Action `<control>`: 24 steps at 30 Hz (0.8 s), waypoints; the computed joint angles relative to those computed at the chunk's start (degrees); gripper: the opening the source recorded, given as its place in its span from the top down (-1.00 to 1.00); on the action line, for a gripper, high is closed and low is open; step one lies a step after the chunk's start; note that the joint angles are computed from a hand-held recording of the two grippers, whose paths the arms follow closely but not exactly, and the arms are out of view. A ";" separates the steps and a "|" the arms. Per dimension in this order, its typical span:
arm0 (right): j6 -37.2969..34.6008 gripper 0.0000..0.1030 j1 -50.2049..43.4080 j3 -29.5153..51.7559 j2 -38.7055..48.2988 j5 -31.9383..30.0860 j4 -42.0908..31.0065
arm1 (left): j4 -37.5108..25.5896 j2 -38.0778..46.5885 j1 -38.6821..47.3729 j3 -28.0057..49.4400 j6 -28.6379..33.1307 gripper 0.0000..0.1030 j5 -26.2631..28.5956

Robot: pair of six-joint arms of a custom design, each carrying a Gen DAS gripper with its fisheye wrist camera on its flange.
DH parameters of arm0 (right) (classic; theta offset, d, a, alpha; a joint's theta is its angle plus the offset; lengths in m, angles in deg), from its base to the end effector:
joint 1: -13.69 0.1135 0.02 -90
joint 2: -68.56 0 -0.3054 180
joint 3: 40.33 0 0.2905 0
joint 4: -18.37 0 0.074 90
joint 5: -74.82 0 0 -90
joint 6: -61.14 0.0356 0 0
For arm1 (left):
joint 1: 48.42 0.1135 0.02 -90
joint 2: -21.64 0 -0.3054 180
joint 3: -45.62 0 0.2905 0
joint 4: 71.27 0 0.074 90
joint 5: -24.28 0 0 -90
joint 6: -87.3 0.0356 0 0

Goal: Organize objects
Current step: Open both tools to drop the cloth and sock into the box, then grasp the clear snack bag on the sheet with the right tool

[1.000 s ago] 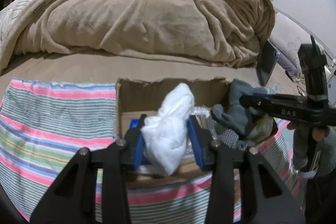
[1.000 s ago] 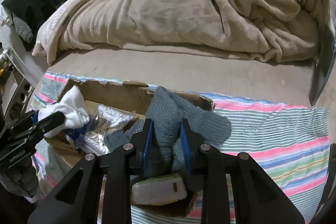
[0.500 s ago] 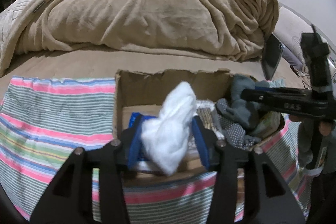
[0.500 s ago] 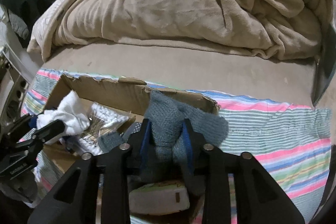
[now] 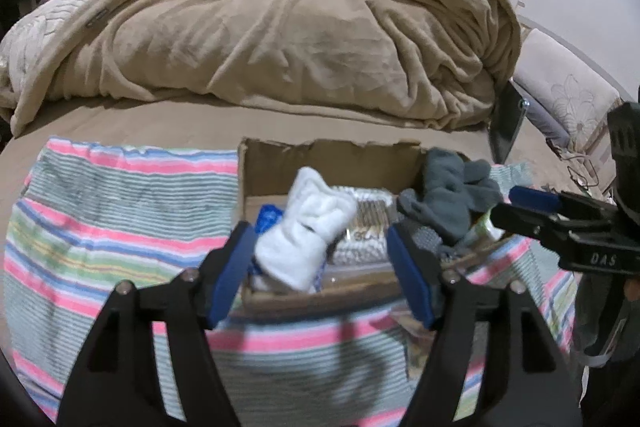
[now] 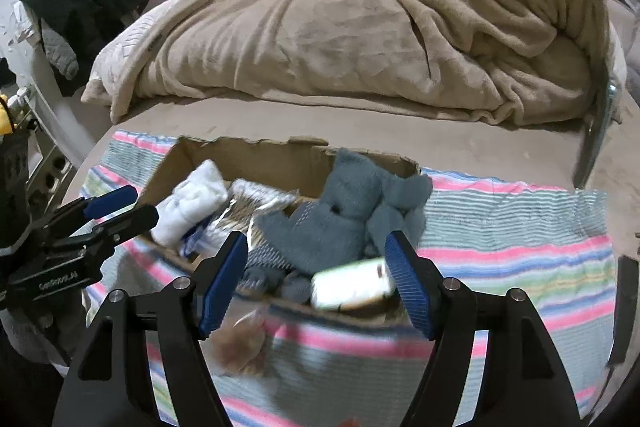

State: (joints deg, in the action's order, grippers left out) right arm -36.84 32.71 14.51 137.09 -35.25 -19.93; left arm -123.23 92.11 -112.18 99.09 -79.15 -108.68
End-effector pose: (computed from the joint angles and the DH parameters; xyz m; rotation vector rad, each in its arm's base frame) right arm 0.2386 0.0952 0.2443 -0.7222 2.3640 0.5163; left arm 0.1242 -0.1970 0.2230 -0.4246 2.2855 -0.0944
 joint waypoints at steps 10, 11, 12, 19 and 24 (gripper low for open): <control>1.05 -0.44 4.98 -4.94 -9.74 2.73 -2.99 | -16.77 3.43 -14.00 5.62 -19.54 -0.44 -5.48; 1.18 -0.44 5.37 -5.10 -10.17 2.91 -3.22 | -18.75 4.16 -15.35 6.35 -21.79 -0.44 -5.71; 1.44 -0.44 5.76 -5.54 -11.01 2.96 -3.48 | -20.09 4.76 -16.58 6.88 -23.61 -0.44 -5.85; 2.63 -0.44 9.17 -8.46 -13.47 4.10 -3.94 | -25.37 8.03 -22.50 8.52 -32.53 -0.45 -5.07; 3.75 -0.44 12.66 -9.95 -11.27 6.37 -1.94 | -29.31 9.42 -26.12 7.65 -40.97 -0.45 -3.87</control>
State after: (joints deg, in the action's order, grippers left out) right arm -33.09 45.37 4.55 125.82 -28.87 -21.87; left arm -152.54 101.53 -138.30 106.74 -120.13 -112.56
